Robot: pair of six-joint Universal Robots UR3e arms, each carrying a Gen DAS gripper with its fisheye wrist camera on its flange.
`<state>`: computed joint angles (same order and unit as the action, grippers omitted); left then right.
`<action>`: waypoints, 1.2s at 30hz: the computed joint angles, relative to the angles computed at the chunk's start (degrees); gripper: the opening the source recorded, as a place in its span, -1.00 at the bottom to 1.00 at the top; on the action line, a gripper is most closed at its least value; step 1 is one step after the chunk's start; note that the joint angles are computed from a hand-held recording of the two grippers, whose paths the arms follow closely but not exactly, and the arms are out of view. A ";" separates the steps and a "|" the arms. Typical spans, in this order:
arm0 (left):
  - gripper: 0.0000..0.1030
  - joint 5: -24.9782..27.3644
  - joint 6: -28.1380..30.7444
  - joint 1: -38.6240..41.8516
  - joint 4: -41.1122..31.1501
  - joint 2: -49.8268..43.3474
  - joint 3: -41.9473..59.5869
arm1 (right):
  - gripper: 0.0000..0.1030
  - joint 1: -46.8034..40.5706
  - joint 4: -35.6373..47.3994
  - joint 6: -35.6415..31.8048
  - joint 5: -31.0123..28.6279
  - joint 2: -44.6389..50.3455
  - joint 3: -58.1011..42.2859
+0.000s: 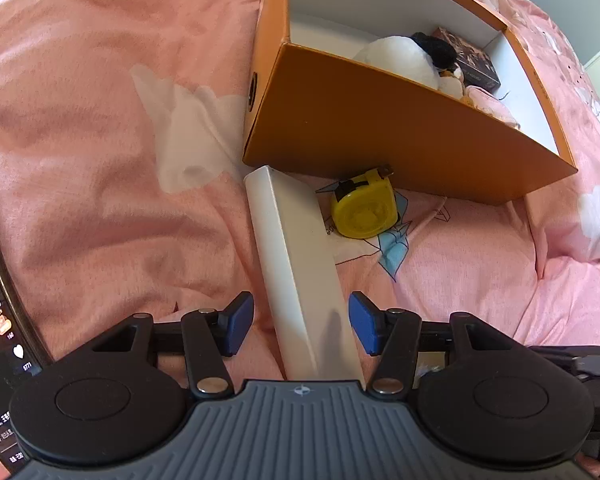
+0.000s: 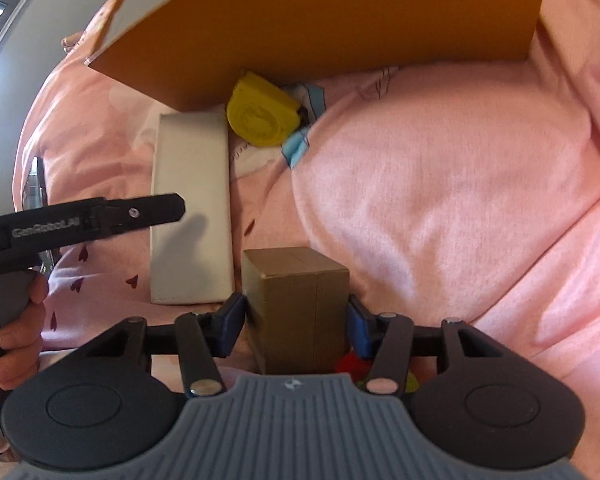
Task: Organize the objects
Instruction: 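Grasp the gold cube box with the right tool, then grasp the long white box upright with the left tool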
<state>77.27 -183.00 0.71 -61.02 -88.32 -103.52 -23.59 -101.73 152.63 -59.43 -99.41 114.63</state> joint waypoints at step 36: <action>-0.36 -1.43 -2.63 -1.77 6.19 -1.46 -1.57 | 0.08 -0.42 -14.50 3.59 -3.15 -2.76 1.90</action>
